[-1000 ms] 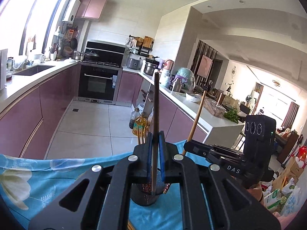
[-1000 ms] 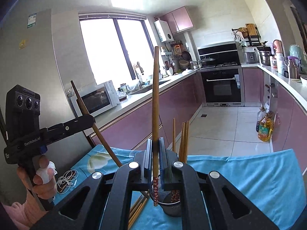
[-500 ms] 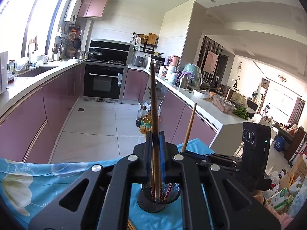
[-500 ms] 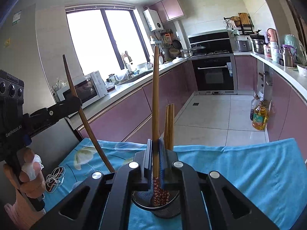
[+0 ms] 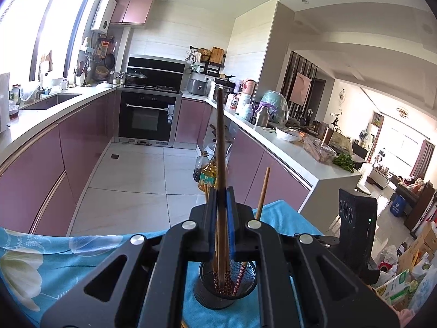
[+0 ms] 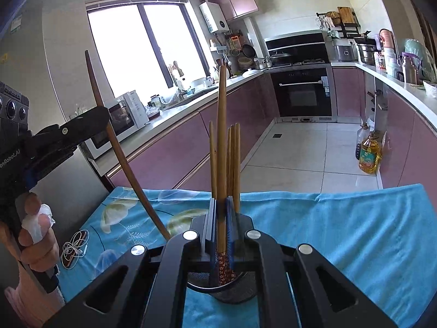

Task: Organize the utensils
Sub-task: 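Lift the chopstick upright and lower it into the black mesh cup, then open the right gripper and move it back over the chopsticks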

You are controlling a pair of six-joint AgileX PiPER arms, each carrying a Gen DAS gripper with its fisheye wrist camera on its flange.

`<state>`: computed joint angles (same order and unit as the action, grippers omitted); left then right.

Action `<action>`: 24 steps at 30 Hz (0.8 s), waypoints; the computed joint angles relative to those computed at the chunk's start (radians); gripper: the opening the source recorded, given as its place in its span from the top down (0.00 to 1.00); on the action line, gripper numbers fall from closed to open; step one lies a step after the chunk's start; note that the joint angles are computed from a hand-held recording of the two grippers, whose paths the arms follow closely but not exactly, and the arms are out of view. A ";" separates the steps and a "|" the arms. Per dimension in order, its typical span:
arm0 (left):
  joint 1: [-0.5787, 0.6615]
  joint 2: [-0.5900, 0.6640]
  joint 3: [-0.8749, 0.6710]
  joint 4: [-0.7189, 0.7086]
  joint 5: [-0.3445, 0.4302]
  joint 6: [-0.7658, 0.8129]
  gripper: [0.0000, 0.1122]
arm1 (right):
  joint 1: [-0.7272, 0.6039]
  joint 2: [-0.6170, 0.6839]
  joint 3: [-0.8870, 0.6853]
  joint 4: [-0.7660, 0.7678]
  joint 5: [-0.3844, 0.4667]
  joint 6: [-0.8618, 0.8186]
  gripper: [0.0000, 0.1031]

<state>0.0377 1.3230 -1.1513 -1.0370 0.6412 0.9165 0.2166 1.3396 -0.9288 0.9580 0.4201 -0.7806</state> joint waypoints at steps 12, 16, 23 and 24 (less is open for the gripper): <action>-0.103 0.064 -0.048 0.286 0.000 -0.165 0.93 | -0.007 0.050 -0.035 -0.091 0.048 0.088 0.94; -0.151 0.143 -0.089 0.423 0.024 -0.269 0.93 | -0.006 0.086 -0.056 -0.145 0.054 0.150 0.92; -0.160 0.217 -0.087 0.417 -0.009 -0.275 0.93 | -0.008 0.095 -0.047 -0.138 0.036 0.152 0.87; -0.163 0.218 -0.077 0.417 -0.023 -0.272 0.93 | -0.008 0.092 -0.044 -0.138 0.033 0.151 0.85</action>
<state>-0.1248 1.5407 -1.2283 -0.6202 0.6184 0.6442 0.2089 1.4319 -0.9731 0.8204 0.4529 -0.6300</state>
